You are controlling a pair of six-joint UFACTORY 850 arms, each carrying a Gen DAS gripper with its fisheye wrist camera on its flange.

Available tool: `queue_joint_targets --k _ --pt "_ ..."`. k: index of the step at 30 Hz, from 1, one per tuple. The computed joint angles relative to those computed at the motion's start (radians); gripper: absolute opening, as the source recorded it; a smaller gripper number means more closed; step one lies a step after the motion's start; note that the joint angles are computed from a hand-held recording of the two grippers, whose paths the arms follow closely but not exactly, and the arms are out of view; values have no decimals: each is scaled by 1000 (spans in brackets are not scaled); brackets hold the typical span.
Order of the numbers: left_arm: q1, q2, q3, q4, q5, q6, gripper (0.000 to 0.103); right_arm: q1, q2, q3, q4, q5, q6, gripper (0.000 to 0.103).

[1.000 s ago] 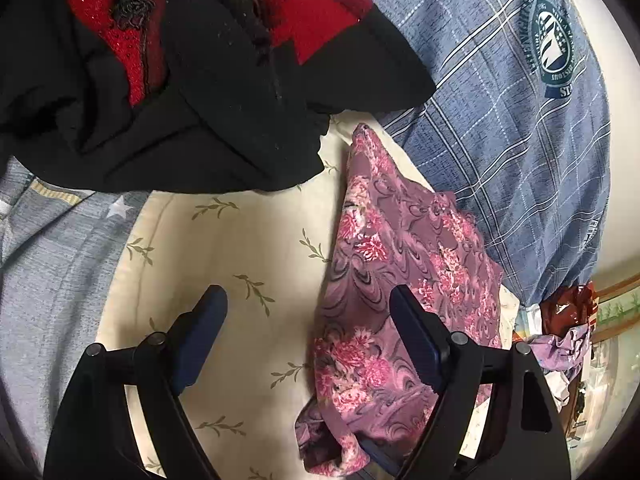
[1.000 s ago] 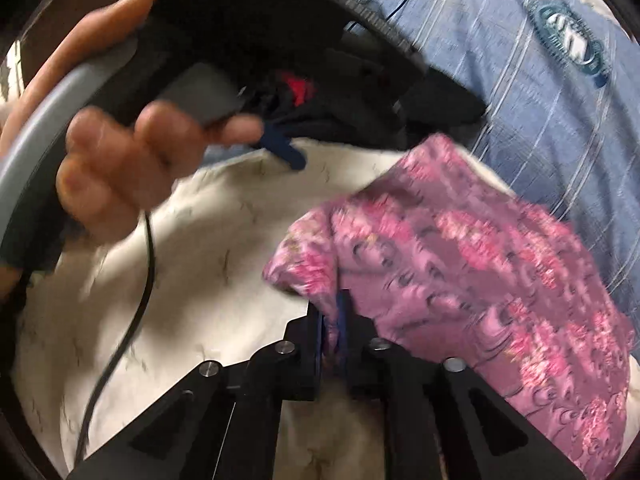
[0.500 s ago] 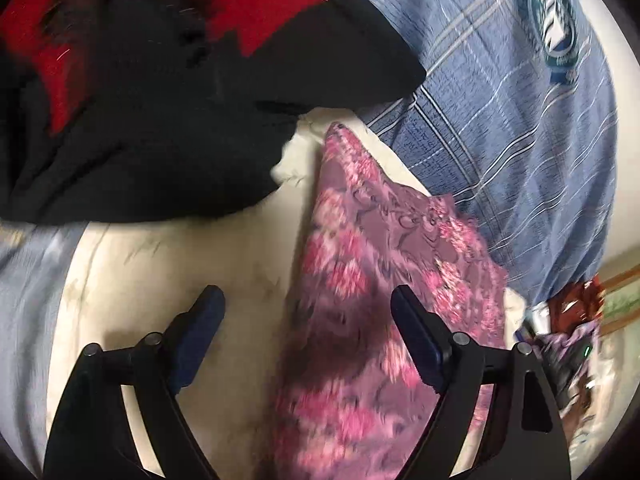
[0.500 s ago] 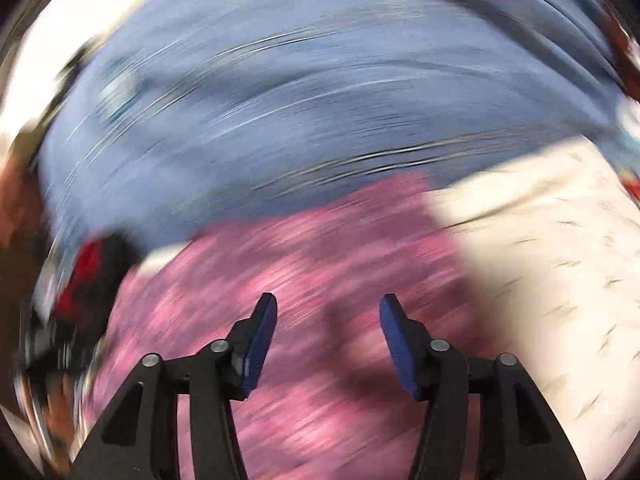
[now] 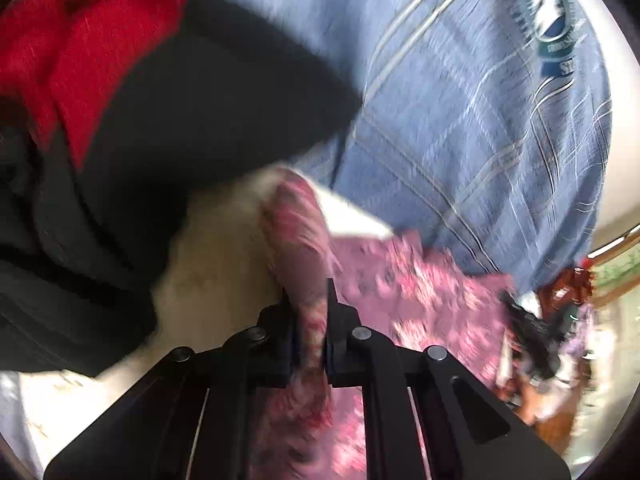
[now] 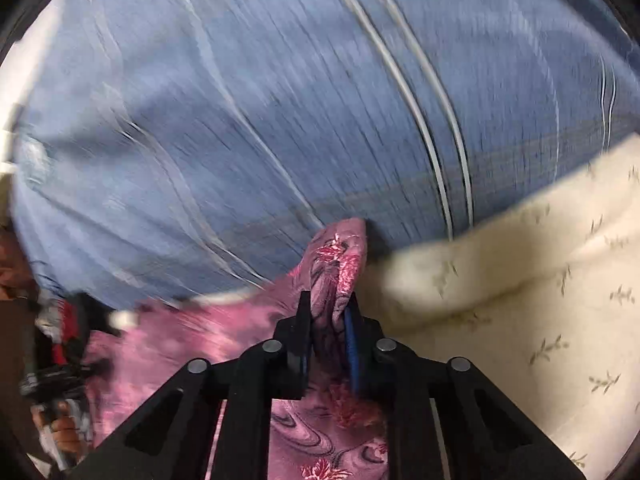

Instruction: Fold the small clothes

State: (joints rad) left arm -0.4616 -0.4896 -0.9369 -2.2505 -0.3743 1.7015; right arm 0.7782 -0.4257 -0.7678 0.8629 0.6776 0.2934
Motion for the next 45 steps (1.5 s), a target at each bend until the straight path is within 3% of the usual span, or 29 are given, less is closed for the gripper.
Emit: queue_joint_targets --k 2,4,6,8,10,12,13,16,17,18,19,20,21,24,27,29,31,33,34,37,38,40,42,45 --pt "-29 -18 -32 -115 132 112 8 -7 14 32 20 14 45 7" --pt "-46 -58 -71 -88 231 69 8 -41 -22 1 91 -121 -23 8" --pt "-42 -23 -37 -143 208 121 9 -35 -36 -19 218 -167 -137 12" --pt "-37 56 41 -283 137 253 9 16 1 21 267 -81 -120 16" --pt "-33 135 119 -262 36 246 18 63 43 69 188 10 -24 18" --pt "-52 184 164 -235 -3 250 53 111 66 93 112 68 35 26" --pt "-69 191 171 -234 12 256 56 139 68 97 105 84 32 29" --pt "-114 144 164 -151 40 194 56 166 21 71 59 88 77 29" --pt "-133 103 142 -182 105 210 52 165 -9 48 67 43 85 29" --pt "-148 84 137 -252 132 269 40 151 -50 22 72 -1 89 27" --pt "-149 102 147 -284 149 303 37 157 -59 20 104 -3 66 18" --pt "-149 124 162 -285 158 295 34 165 -57 18 145 13 34 18" --pt "-143 147 182 -251 145 245 34 175 -39 19 208 -5 -9 22" --pt "-116 259 272 -98 78 104 35 250 6 40 239 65 -12 29" --pt "-117 337 351 8 53 38 48 324 20 25 299 90 -112 41" --pt "-134 343 379 105 40 -54 48 365 -15 -33 365 84 -216 45" --pt "-163 311 391 99 40 -55 48 401 -28 -55 392 74 -262 46" --pt "-192 277 393 59 66 -31 35 433 -72 -114 434 49 -331 46" --pt "-195 304 411 45 65 -25 34 441 -97 -153 455 30 -377 48" --pt "-98 367 477 120 -82 -132 35 486 -156 -241 500 -10 -498 50" --pt "-61 394 498 116 -100 -142 35 493 -182 -287 509 -27 -564 52" --pt "-22 425 512 119 -76 -152 40 503 -239 -393 590 -64 -767 66" --pt "30 441 520 174 -91 -192 50 517 -320 -519 667 -65 -976 68" --pt "76 429 512 258 -115 -254 53 526 -447 -711 803 -51 -1290 69"
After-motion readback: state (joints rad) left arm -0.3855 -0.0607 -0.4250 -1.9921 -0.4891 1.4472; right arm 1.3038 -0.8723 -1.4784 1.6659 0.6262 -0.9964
